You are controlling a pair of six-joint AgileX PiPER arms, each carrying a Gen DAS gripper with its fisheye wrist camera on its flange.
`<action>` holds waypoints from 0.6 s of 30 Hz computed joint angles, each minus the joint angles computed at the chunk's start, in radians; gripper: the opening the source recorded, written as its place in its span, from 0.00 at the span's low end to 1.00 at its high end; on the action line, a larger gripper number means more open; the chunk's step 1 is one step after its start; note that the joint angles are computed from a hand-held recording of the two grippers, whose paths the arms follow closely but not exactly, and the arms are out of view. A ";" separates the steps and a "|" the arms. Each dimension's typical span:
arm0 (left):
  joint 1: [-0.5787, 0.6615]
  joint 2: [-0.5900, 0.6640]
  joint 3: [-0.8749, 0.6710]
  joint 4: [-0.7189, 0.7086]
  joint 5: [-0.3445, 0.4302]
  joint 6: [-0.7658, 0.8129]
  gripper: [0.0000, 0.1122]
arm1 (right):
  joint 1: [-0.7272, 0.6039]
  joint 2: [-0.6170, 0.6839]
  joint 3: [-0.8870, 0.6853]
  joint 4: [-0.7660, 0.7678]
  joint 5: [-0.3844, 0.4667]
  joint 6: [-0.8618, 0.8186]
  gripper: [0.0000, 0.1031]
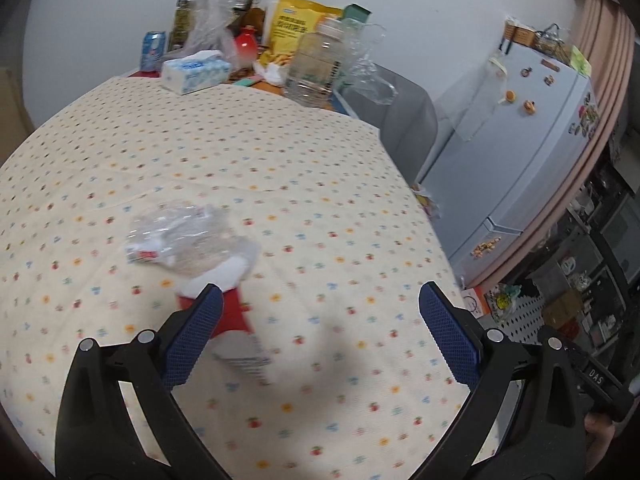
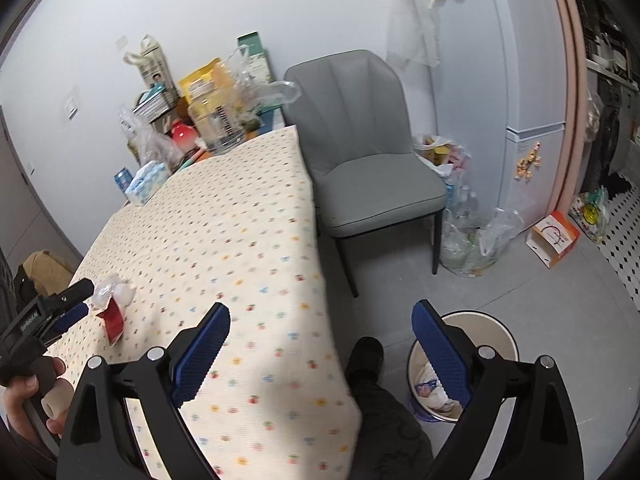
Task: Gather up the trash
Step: 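Move both open tools back over the table, then close the left tool on the red-and-white paper carton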
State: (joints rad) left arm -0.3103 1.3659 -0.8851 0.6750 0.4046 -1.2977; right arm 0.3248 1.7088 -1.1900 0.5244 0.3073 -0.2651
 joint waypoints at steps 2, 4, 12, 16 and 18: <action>0.029 -0.032 0.042 0.018 -0.004 -0.020 0.87 | 0.030 0.000 -0.003 -0.048 -0.006 0.049 0.87; 0.065 -0.047 0.066 -0.034 -0.007 0.040 0.87 | 0.061 0.001 -0.004 -0.091 -0.009 0.094 0.87; 0.164 -0.062 0.124 -0.171 -0.044 0.176 0.79 | 0.128 0.033 -0.036 -0.152 0.001 0.150 0.87; 0.167 -0.024 0.112 -0.192 -0.058 0.189 0.72 | 0.141 0.046 -0.048 -0.140 0.004 0.135 0.87; 0.153 0.007 0.094 -0.169 -0.051 0.166 0.71 | 0.145 0.051 -0.050 -0.141 0.005 0.135 0.87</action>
State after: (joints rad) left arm -0.1575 1.3724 -0.7914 0.5056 0.3539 -1.1320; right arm 0.4696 1.7597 -1.2400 0.3831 0.3122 -0.1304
